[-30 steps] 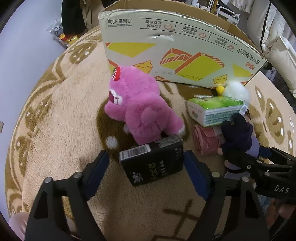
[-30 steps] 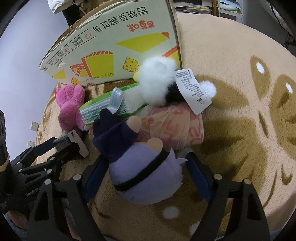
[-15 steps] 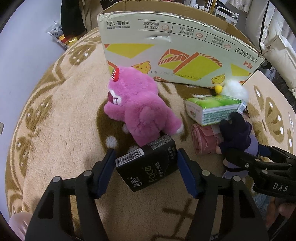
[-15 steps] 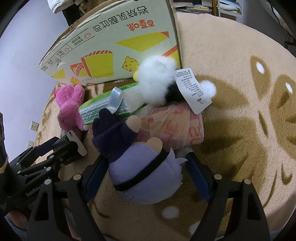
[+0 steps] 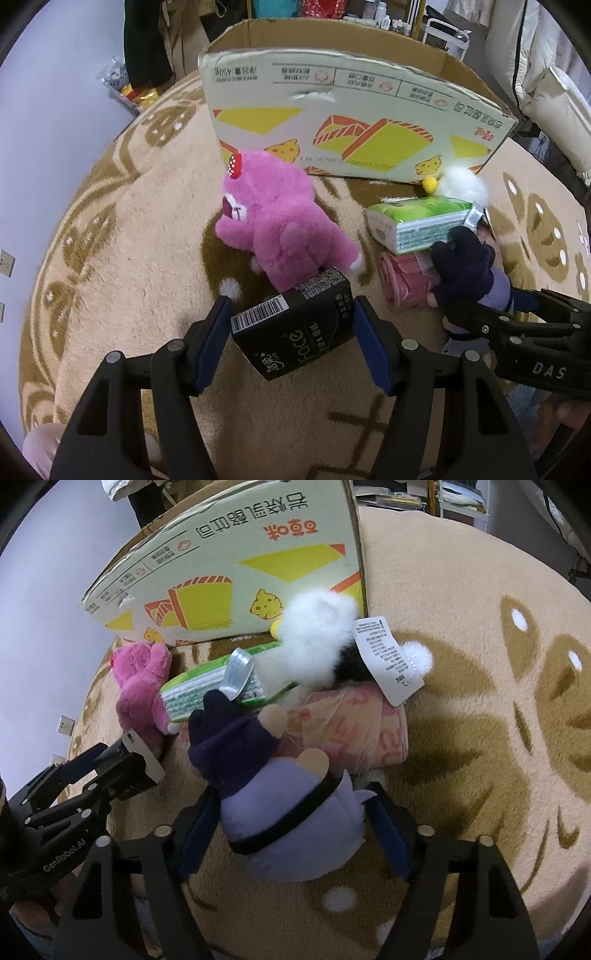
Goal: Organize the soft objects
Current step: 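Close the left tool on the black Face tissue pack while the right tool grips the purple plush, then lift the black tissue pack with the left tool while the right tool carries the purple plush toward the box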
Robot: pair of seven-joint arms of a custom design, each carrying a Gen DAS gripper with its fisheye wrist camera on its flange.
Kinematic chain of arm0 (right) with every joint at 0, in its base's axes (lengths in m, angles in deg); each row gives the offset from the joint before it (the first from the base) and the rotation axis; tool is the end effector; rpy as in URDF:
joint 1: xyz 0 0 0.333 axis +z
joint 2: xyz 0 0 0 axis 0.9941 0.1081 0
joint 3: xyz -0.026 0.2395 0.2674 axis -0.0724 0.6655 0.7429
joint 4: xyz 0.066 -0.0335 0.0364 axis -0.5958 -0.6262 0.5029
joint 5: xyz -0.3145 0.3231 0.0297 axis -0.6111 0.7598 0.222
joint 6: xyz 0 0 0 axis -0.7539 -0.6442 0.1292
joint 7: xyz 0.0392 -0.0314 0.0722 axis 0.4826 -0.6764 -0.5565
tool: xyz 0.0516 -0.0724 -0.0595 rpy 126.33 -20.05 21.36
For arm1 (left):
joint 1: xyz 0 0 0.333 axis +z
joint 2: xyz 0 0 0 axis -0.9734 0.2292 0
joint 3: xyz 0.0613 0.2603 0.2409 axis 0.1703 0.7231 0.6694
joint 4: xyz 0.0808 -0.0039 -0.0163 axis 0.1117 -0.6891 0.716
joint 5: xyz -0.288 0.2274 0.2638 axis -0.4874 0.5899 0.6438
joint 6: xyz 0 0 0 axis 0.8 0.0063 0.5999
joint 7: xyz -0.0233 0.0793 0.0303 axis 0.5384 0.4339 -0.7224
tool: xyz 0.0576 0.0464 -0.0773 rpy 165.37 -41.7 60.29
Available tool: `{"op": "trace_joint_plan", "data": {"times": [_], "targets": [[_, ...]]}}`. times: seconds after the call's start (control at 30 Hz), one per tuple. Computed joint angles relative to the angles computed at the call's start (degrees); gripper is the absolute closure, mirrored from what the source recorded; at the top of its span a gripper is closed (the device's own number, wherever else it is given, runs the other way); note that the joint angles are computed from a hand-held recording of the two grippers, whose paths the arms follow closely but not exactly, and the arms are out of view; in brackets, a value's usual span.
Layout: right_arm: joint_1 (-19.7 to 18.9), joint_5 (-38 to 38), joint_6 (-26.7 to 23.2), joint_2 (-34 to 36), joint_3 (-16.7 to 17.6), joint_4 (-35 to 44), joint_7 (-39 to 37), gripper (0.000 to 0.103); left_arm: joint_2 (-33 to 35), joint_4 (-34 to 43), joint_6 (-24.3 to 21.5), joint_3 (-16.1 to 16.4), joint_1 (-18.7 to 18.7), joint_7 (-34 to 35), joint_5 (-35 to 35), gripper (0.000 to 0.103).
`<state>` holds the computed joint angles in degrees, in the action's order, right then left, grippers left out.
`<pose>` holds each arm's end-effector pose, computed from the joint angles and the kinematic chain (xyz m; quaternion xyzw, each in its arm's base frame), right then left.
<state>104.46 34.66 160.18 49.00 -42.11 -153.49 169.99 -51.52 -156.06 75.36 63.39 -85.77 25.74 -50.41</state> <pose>0.6084 0.3112 0.4952 -0.6707 0.7099 0.0127 0.2143 0.5864 -0.2165 0.5348 -0.6564 0.7226 -0.1584 0.1479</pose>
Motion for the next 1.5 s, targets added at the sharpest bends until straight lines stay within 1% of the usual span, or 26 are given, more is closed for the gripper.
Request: {"op": "trace_joint_plan", "data": {"times": [0.03, 0.23, 0.3, 0.37, 0.47, 0.63, 0.67, 0.77, 0.87, 0.97, 1.07, 1.27, 1.43, 1.5], "targets": [[-0.03, 0.47, 0.24, -0.13, 0.11, -0.12, -0.51, 0.035, -0.22, -0.15, 0.20, -0.01, -0.01, -0.01, 0.23, 0.038], [0.57, -1.39, 0.11, -0.76, 0.14, -0.32, 0.30, 0.037, -2.08, -1.69, 1.86, -0.30, 0.13, -1.49, 2.50, 0.039], [0.88, -2.90, -0.08, -1.23, 0.01, -0.65, 2.05, 0.037, -2.54, -2.13, 2.55, -0.42, 0.29, -2.37, 3.73, 0.039], [1.04, -5.00, 0.20, -2.28, -0.25, -1.51, 4.38, 0.037, -2.60, -2.07, 2.32, -0.61, 0.40, -3.06, 5.00, 0.039], [0.79, -5.71, 2.90, -4.40, -0.38, -3.60, 6.21, 0.037, -3.09, -2.40, 2.49, -0.72, 0.41, -3.56, 6.01, 0.039], [0.71, -9.85, 6.78, -7.13, -0.11, -5.65, 9.68, 0.037, -5.85, -4.37, 4.40, -1.34, 0.94, -5.83, 10.04, 0.039], [0.75, -11.32, 7.25, -7.63, 0.02, -5.84, 10.46, 0.037, -6.67, -4.86, 4.86, -1.70, 1.31, -7.28, 11.81, 0.039], [0.81, -16.18, 7.54, -8.81, 0.46, -6.03, 12.78, 0.037, -8.75, -5.98, 6.78, -1.91, 1.93, -8.96, 13.66, 0.039], [0.72, -18.51, 8.44, -10.55, 0.68, -6.73, 12.60, 0.037, -10.85, -6.74, 7.99, -2.37, 2.93, -10.40, 15.67, 0.039], [0.60, -21.98, 8.86, -11.52, 1.30, -6.23, 13.61, 0.037, -12.24, -6.76, 8.44, -2.77, 3.72, -11.09, 17.06, 0.039], [0.35, -24.57, 8.52, -12.65, 1.76, -5.40, 14.86, 0.037, -13.10, -5.84, 7.14, -3.07, 4.29, -11.08, 17.48, 0.039], [-0.23, -28.90, 9.19, -14.41, 2.84, -3.64, 17.81, 0.037, -15.36, -4.23, 6.94, -3.25, 5.52, -11.44, 18.14, 0.039], [-0.62, -33.86, 8.61, -13.83, 3.51, 0.18, 18.78, 0.037, -15.79, -2.05, 8.49, -3.77, 6.50, -11.37, 19.46, 0.039], [-0.68, -36.16, 7.74, -13.15, 3.69, 2.14, 19.35, 0.037, -15.39, -0.95, 8.97, -4.95, 7.68, -12.65, 22.33, 0.039]]}}
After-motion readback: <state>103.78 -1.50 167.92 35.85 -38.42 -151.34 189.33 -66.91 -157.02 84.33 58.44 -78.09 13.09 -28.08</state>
